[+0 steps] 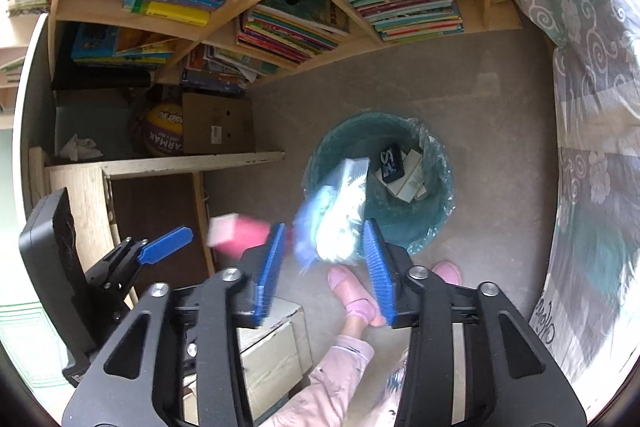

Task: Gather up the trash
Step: 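Carry the pink box and glove bag over the wastebasket and open both tools, then move both tools back to the table toward the white box and toothbrush package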

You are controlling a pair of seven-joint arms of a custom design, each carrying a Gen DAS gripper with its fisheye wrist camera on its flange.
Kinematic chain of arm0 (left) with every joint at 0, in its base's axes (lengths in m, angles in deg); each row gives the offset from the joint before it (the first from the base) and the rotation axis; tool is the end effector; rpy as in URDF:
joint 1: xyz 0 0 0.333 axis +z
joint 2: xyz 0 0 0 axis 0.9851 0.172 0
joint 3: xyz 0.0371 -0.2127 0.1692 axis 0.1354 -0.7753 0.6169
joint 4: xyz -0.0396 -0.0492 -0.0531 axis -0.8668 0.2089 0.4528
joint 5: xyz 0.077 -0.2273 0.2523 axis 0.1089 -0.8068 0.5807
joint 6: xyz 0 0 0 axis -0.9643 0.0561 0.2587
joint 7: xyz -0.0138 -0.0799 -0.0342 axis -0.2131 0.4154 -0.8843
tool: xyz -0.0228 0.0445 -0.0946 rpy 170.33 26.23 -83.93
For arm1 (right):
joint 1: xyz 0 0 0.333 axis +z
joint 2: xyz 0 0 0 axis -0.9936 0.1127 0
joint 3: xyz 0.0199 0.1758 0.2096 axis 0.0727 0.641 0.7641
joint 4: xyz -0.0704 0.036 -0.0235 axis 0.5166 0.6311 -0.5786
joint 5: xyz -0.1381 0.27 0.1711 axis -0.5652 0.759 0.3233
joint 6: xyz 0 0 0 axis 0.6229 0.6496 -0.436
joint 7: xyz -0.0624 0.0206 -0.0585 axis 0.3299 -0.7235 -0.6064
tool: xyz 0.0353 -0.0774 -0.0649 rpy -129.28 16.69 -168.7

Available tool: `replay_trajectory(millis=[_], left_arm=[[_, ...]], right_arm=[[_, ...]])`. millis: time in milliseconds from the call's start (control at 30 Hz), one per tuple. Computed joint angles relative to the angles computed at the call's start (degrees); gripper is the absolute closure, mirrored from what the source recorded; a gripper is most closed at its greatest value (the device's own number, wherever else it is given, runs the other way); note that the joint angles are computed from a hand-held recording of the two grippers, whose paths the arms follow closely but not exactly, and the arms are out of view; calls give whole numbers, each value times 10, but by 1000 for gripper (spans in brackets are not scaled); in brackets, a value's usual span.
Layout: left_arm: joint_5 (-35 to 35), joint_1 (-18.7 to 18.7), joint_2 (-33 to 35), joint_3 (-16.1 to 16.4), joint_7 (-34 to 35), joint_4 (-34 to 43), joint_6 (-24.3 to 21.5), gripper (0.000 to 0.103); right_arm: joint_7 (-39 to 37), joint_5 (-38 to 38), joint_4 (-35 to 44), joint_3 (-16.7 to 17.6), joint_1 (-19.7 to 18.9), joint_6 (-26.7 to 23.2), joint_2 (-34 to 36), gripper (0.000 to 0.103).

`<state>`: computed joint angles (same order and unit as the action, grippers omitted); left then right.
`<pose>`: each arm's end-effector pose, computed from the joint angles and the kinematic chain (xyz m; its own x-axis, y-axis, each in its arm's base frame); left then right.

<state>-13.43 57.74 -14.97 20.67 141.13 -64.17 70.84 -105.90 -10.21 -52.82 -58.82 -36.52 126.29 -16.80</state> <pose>0.5528 -0.3578 0.3954 -0.9378 -0.3226 0.1283 -0.3285 0.9441 -0.0266 0.3940 0.5030 0.3815 -0.7872 -0.3981 -0.4710 -0.4692 0.8823 0.0384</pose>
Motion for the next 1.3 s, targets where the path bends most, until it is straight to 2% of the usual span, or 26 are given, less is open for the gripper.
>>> replay_trajectory(millis=[600, 700, 733, 867, 1000, 1100, 1300], left_arm=[[-7, 7, -15, -2, 7, -17, 11, 15], [-10, 12, -33, -4, 9, -42, 32, 13], [-15, 15, -40, -5, 9, -50, 39, 10], [-35, 29, -70, -11, 20, -73, 53, 7], [-44, 34, -84, -11, 21, -52, 31, 7], [-54, 39, -99, -11, 26, -36, 15, 7], [-71, 54, -153, -10, 44, -46, 22, 7]], right_arm=[[25, -15, 13, -1, 8, -18, 1, 48], [26, -17, 24, 0, 12, -33, 3, 42], [26, -19, 27, 0, 13, -37, 2, 42], [35, -32, 34, 1, 20, -54, -9, 41], [23, -38, 65, 10, 22, -103, -21, 35], [6, -47, 110, 17, 28, -160, -24, 26], [-45, -61, 240, 21, 47, -254, 6, 23]])
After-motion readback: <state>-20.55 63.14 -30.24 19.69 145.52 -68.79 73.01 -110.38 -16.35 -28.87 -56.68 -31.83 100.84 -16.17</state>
